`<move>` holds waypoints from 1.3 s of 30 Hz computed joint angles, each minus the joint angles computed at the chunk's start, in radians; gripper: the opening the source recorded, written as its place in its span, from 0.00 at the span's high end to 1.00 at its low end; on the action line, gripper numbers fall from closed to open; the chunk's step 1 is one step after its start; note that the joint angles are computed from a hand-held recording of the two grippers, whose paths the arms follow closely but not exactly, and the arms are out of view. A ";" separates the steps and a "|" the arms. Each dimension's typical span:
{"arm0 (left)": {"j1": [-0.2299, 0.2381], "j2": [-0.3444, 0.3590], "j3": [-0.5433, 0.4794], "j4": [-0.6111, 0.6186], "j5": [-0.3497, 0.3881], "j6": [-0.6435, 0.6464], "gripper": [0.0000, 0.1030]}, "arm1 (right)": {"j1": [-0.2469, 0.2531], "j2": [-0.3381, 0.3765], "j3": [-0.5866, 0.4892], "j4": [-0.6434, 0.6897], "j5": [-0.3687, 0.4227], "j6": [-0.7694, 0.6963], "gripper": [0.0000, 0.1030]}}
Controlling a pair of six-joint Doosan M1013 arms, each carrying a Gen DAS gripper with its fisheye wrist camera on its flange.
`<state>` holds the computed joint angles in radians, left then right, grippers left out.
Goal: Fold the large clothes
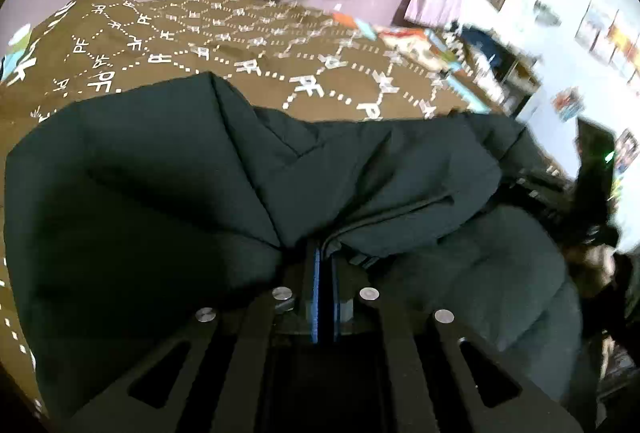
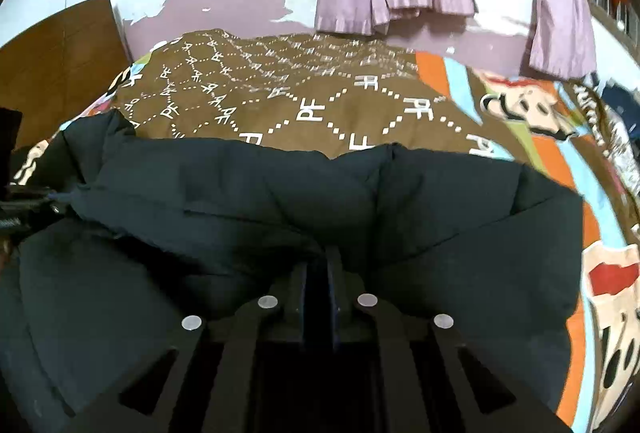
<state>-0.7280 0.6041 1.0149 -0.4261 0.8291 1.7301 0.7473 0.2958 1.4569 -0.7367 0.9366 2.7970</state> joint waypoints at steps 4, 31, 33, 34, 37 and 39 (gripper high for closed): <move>0.013 -0.014 0.017 -0.065 -0.014 -0.006 0.93 | 0.040 0.007 -0.007 -0.137 0.070 0.061 0.41; -0.058 0.076 -0.173 0.257 0.038 -0.212 0.62 | -0.068 0.028 -0.076 0.285 -0.112 -0.117 0.37; -0.067 0.069 -0.156 0.292 0.047 -0.182 0.62 | -0.064 0.036 -0.088 0.333 -0.065 -0.233 0.37; -0.073 0.069 -0.156 0.321 0.064 -0.163 0.61 | -0.063 0.045 -0.101 0.341 -0.043 -0.271 0.37; -0.090 0.069 -0.143 0.396 0.069 -0.162 0.61 | -0.064 0.061 -0.118 0.349 -0.008 -0.304 0.37; -0.100 0.081 -0.152 0.442 0.078 -0.179 0.61 | -0.061 0.074 -0.130 0.341 0.018 -0.312 0.37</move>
<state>-0.8281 0.6852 0.8624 0.0163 0.9072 1.5511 0.6865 0.3701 1.3269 -0.3961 0.9547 2.4847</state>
